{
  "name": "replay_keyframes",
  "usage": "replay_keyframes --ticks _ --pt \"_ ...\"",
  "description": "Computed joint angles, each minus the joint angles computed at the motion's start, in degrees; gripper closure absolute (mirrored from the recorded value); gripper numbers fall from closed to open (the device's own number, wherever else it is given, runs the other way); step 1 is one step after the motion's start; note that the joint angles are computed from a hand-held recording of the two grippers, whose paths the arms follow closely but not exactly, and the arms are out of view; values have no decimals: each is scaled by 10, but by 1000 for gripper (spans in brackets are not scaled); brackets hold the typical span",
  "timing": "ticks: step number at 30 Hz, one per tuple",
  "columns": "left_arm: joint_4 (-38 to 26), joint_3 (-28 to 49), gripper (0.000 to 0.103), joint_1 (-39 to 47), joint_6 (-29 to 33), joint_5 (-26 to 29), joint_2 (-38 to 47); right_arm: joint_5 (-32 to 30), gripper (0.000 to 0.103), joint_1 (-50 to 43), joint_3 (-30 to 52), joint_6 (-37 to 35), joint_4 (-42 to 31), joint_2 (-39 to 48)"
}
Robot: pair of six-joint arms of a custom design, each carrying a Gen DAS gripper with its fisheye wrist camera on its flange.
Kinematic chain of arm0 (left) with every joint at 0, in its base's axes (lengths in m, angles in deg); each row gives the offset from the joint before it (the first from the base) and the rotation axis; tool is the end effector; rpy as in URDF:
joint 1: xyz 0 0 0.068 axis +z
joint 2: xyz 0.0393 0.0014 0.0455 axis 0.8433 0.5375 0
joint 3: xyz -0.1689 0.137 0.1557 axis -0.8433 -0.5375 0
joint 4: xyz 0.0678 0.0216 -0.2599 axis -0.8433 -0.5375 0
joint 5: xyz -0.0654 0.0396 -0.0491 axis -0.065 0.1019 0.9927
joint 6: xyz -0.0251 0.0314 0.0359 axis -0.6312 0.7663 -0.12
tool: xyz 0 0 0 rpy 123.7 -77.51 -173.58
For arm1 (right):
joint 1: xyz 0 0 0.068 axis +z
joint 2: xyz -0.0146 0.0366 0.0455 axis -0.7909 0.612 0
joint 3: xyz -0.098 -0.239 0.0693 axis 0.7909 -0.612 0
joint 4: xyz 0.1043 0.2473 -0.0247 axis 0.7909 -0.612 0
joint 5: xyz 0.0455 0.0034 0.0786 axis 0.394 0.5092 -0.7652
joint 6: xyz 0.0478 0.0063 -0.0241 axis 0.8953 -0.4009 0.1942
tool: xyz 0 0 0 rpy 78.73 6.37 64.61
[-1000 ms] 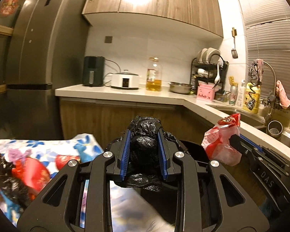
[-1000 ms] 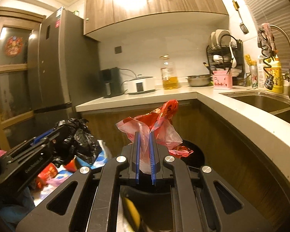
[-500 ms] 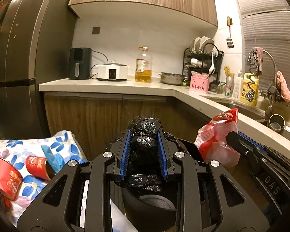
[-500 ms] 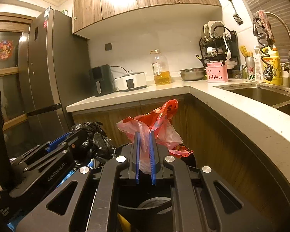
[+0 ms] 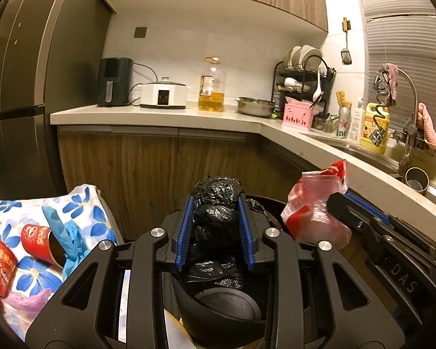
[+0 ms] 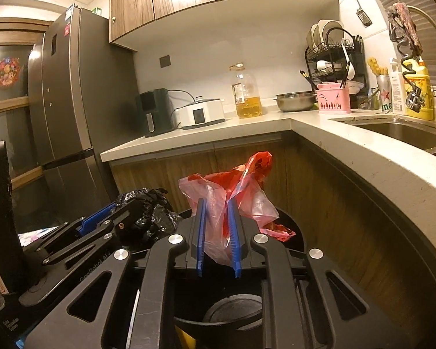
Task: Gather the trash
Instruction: 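Open both tools to drop the bags into the black bin, then grasp the pink glove with the left tool while the right tool grasps the blue glove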
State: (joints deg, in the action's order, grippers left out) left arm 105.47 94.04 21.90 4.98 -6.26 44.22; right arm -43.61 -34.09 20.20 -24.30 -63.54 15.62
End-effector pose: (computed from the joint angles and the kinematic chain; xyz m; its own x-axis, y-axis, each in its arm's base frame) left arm 0.2400 -0.1722 0.1818 -0.3115 0.0880 -0.9462 0.5601 0.8213 -0.1081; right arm 0.1563 0.0333 0.2094 -0.2320 0.2463 -0.9410 0.2576 0.9484 0.1847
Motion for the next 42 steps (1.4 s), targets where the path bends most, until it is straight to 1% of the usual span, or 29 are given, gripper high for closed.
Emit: replay_keyframes --ticks 2,4,6,9,12,13,14,15,17,18,20,22,28,32,35,37,39,42 --pt "-2 3 66 0 -1 0 4 -7 83 -4 -1 -1 5 4" --pt "1 3 52 3 -2 5 9 -19 81 -13 0 -1 7 7" --pt "6 1 46 6 -5 7 13 -22 81 -18 1 0 4 6" --pt "6 -2 41 12 -5 2 14 -19 77 -19 0 2 -5 -2" --pt "0 -9 35 21 -13 -6 5 -7 67 -10 1 13 -23 -15" --pt "-4 -12 32 23 -13 -11 -1 -3 59 -7 1 16 -25 -17" --pt "-7 -19 31 26 -13 -19 -10 5 54 1 0 21 -31 -23" --pt "-9 -24 29 26 -13 -26 -18 9 52 5 0 23 -35 -26" --pt "-14 -40 26 28 -10 -44 -38 28 45 23 1 33 -48 -35" --pt "-16 -45 25 30 -10 -48 -46 35 44 30 0 36 -52 -39" --pt "-25 -66 24 41 -11 -47 -75 59 38 54 -1 47 -65 -51" --pt "-35 -80 23 50 -12 -53 -99 82 35 80 -1 59 -79 -61" --pt "-83 -140 23 93 -2 -63 -199 169 31 177 6 96 -116 -77" --pt "-122 -185 23 144 8 -45 -286 222 28 247 13 129 -134 -71" --pt "-162 -217 23 210 18 -10 -359 264 27 304 18 154 -135 -46" --pt "-179 -231 23 251 22 15 -388 288 27 334 20 167 -128 -23" --pt "-190 -241 23 284 26 39 -405 299 27 356 23 181 -118 2" --pt "-183 -255 23 331 42 72 -406 300 27 374 27 195 -102 40"
